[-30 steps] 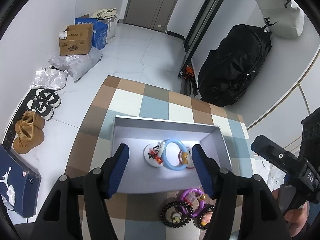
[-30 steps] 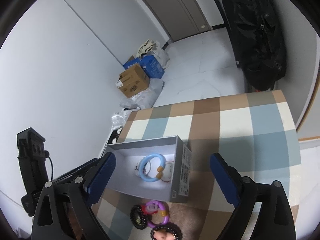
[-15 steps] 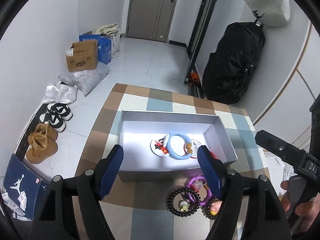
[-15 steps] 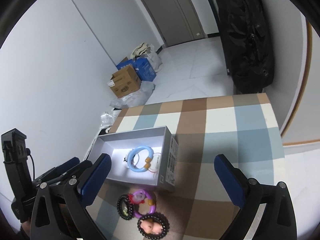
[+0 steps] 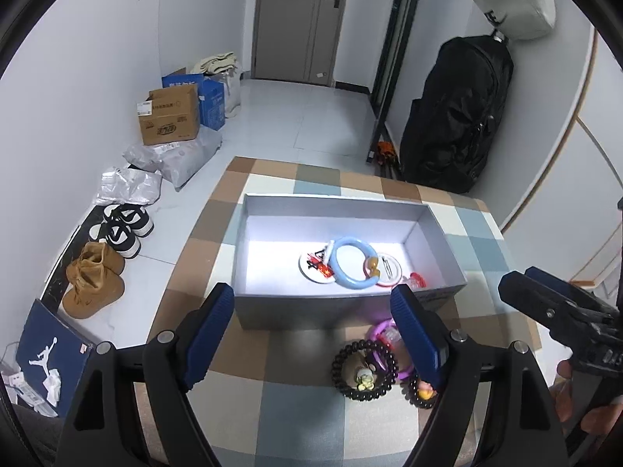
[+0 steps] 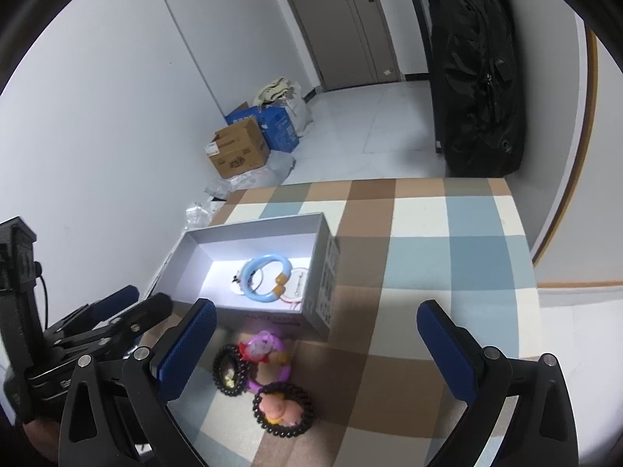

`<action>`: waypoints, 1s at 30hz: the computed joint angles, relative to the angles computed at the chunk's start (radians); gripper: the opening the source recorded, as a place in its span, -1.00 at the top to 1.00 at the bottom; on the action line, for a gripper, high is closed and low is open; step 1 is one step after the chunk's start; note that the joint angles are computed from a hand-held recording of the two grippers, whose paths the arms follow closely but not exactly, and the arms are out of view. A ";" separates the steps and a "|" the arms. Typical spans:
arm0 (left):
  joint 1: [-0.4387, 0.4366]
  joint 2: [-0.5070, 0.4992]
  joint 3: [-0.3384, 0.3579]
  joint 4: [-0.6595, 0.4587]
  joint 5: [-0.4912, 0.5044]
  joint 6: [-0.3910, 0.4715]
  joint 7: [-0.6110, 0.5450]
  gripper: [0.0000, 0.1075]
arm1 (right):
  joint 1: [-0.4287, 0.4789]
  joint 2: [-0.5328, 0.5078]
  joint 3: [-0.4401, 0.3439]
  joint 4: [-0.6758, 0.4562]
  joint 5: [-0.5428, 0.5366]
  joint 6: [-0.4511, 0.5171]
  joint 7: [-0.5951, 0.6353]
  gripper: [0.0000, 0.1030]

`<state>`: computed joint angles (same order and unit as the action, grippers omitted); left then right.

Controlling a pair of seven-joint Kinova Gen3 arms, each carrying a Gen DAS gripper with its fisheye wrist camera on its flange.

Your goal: Organize jewelry

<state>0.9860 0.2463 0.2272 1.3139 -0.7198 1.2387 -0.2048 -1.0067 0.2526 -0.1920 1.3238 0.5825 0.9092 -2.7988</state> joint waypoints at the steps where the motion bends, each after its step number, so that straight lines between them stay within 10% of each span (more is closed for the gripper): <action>1: 0.001 0.001 0.001 0.000 0.002 0.002 -0.002 -0.48 | -0.002 -0.003 -0.003 0.007 0.003 -0.008 0.004 -1.00; 30: -0.041 0.075 -0.012 -0.062 0.285 0.019 -0.279 -0.64 | -0.031 -0.040 -0.030 0.050 0.121 0.046 -0.064 -1.00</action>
<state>0.9449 0.3209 0.2152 1.2523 -0.4345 1.2577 -0.4842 -1.0381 0.2121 -0.2225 1.3737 0.7039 0.9550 -2.8629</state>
